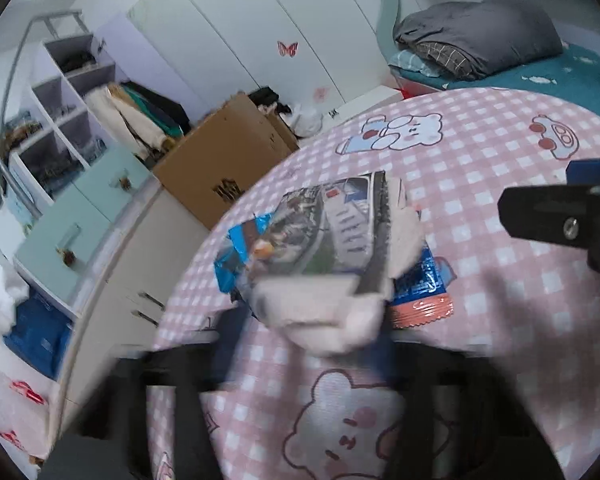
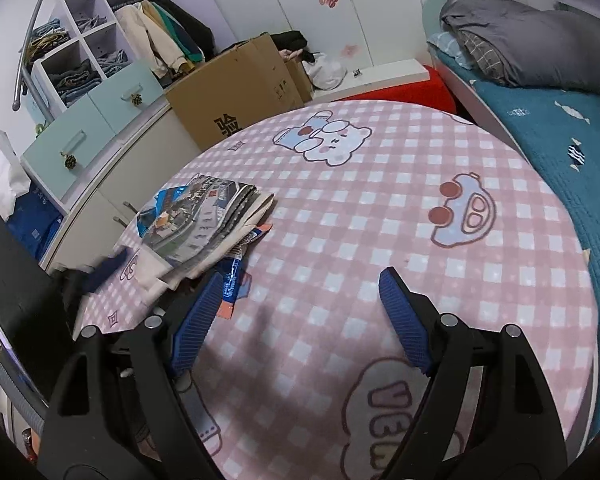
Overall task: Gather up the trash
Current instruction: 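Grasp the newspaper with the left gripper while the right gripper grasps a blue snack bag, then carry both items to the wastebasket and open the left gripper to drop the newspaper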
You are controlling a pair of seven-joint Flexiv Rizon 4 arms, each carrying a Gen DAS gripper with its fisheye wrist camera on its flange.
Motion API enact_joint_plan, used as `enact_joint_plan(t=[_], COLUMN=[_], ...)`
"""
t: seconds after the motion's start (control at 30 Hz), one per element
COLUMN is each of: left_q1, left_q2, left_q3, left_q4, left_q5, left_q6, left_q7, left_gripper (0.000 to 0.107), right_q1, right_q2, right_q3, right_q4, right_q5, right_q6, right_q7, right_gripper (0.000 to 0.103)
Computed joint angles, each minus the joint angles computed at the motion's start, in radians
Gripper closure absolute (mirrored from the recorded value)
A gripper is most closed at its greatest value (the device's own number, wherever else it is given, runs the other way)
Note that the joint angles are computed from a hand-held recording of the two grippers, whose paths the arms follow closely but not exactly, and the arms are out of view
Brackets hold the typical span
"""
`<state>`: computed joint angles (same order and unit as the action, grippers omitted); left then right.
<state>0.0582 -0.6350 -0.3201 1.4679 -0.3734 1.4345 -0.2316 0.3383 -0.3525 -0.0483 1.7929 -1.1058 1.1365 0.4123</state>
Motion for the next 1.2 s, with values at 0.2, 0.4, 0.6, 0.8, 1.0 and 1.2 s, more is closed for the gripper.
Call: enact_joint_plan(t=[0.2,0.4,0.6,0.8,1.0,1.2], left_q1=[0.042,0.06,0.099,0.113,0.151,0.203], left_q2=[0.001,-0.005,0.002,-0.009,-0.009,0.015], left_q3=[0.005,0.053,0.055,0.087,0.1,0.109], left_q4=[-0.105,-0.145,-0.146,-0.168,-0.168,-0.14], left_q5=[-0.164,-0.275,-0.384,-0.403,-0.409,-0.448], left_q6=[-0.263,-0.371,-0.404,-0.398,-0.418,-0.449], left_q7=[-0.158,-0.266,-0.323,-0.374,-0.403,-0.388], left_gripper=[0.103,0.104,0.104,0.104,0.104,0.104], right_q1=[-0.004,0.015,0.052,0.107,0.149,0.18], right_q2=[-0.035,-0.112,-0.203,-0.263,-0.21,-0.184], right_q3=[0.008,0.04,0.031,0.004,-0.035,-0.028], right_q4=[-0.04,-0.161,-0.316,-0.445,-0.354,-0.348], right_q5=[0.074,0.274,0.414,0.472,0.402,0.309], right_q6=[0.022,-0.047,-0.112,-0.304,-0.246,-0.189], right_q7=[-0.1,-0.362,-0.56,-0.701,-0.604,-0.518], right_gripper=[0.024,0.024,0.024,0.063,0.084,0.087])
